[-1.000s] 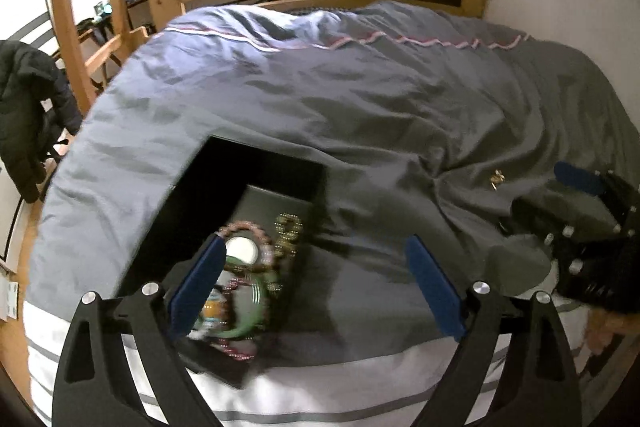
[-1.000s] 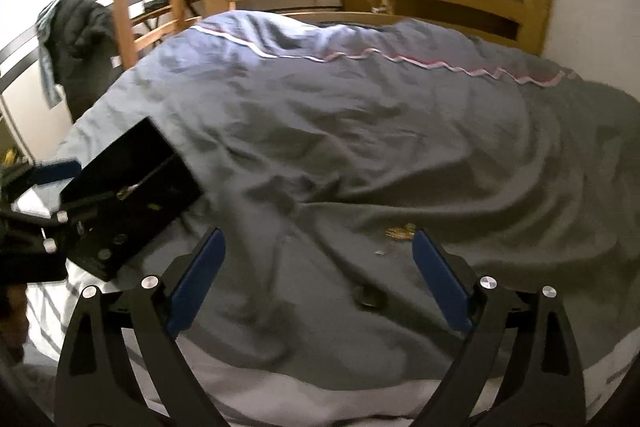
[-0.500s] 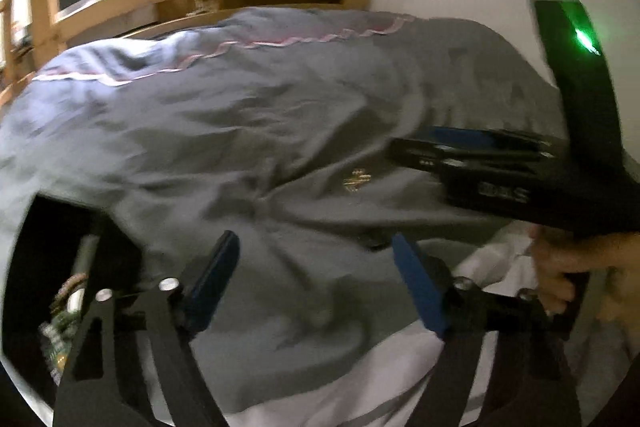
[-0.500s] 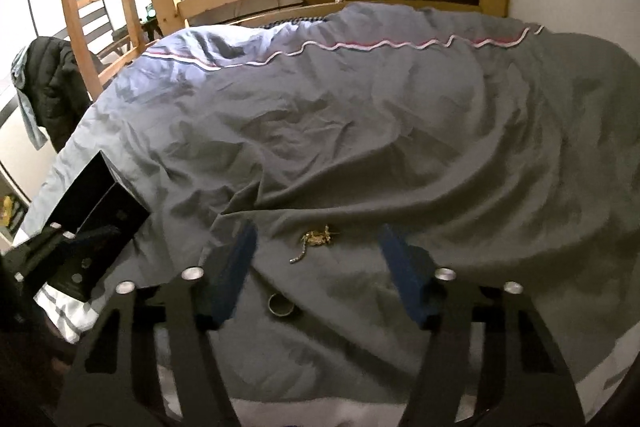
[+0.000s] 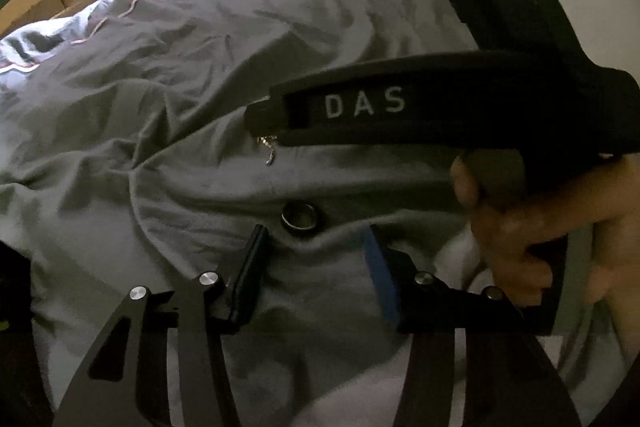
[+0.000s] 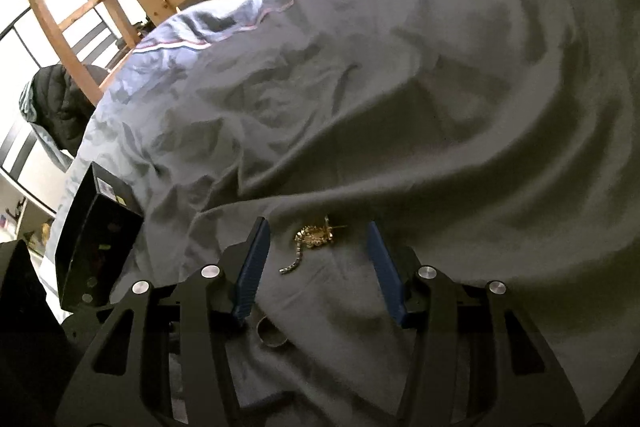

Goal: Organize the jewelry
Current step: 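Grasp the metal ring with the left tool while the right tool grasps the gold pendant, then carry the ring and gold pendant into the black box and open both tools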

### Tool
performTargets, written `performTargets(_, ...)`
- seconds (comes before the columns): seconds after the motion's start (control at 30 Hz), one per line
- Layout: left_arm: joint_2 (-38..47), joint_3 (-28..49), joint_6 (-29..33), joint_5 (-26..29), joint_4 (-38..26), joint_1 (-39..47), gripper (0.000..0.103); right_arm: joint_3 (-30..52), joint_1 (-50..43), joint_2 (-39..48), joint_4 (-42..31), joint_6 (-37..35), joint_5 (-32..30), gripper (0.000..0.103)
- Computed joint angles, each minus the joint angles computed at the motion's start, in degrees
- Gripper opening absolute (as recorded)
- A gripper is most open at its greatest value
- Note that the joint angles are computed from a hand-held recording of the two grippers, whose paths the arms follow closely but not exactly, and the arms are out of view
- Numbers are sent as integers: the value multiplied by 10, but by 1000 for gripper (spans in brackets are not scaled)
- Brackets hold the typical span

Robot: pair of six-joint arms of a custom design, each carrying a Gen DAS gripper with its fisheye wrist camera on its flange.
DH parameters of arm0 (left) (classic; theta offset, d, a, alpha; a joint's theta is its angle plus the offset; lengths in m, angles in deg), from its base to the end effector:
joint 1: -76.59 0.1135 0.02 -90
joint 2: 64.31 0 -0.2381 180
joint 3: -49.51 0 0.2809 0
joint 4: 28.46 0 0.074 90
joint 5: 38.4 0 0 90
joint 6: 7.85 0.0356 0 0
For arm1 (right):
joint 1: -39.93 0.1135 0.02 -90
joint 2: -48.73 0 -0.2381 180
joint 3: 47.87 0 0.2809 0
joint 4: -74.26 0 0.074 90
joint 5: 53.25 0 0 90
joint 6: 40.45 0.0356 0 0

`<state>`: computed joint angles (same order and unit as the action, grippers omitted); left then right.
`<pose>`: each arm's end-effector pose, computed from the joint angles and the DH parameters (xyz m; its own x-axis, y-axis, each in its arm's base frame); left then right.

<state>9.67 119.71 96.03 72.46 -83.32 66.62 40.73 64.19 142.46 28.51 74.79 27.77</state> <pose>0.2838 -0.0628 0.2322 -0.7339 0.3566 -0.5782 0.5360 0.8269 -0.1703 0.3479 0.1629 0.2413 -0.8511 0.0784 -0.5191 -0.1467 0.9139 0.3786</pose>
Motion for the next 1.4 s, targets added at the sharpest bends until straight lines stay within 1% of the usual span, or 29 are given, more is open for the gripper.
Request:
performTargets(0.03, 13, 3, -2, 1, 7, 0, 49, 0, -1, 5, 4, 3, -1, 50)
performTargets(0.13, 30, 6, -8, 7, 24, 0, 49, -5, -3, 10, 17, 10, 4, 40)
performTargets(0.2, 32, 5, -7, 8, 28, 1, 47, -11, -3, 8, 23, 11, 12, 28)
performTargets(0.23, 33, 5, -9, 8, 29, 2, 45, -14, -3, 6, 25, 11, 14, 25)
performTargets(0.3, 39, 10, -14, 11, 26, 7, 31, -17, -2, 4, 27, 12, 19, 17)
performTargets(0.33, 43, 12, -16, 14, 24, 10, 27, -17, -4, 4, 27, 12, 20, 16)
performTargets(0.37, 47, 15, -20, 18, 22, 15, 22, -18, -4, 3, 28, 12, 21, 16)
performTargets(0.4, 51, 18, -23, 18, 22, 16, 20, -19, -3, 2, 29, 12, 24, 15)
performTargets(0.5, 35, 11, -31, 13, 19, 8, 20, -28, -2, -6, 40, 12, 25, 15)
performTargets(0.7, 18, 15, -22, 4, 12, -1, 20, -38, -8, -24, 61, 12, 17, 15)
performTargets(1.07, -15, 29, -18, 4, -10, 21, 20, -55, 2, -71, 94, -4, 47, 15)
performTargets(1.27, -27, 34, -23, -6, -17, 23, 20, -49, 4, -88, 87, -2, 49, 15)
performTargets(1.4, -49, 37, -27, 2, -36, 40, 20, -39, 14, -101, 67, -3, 53, 15)
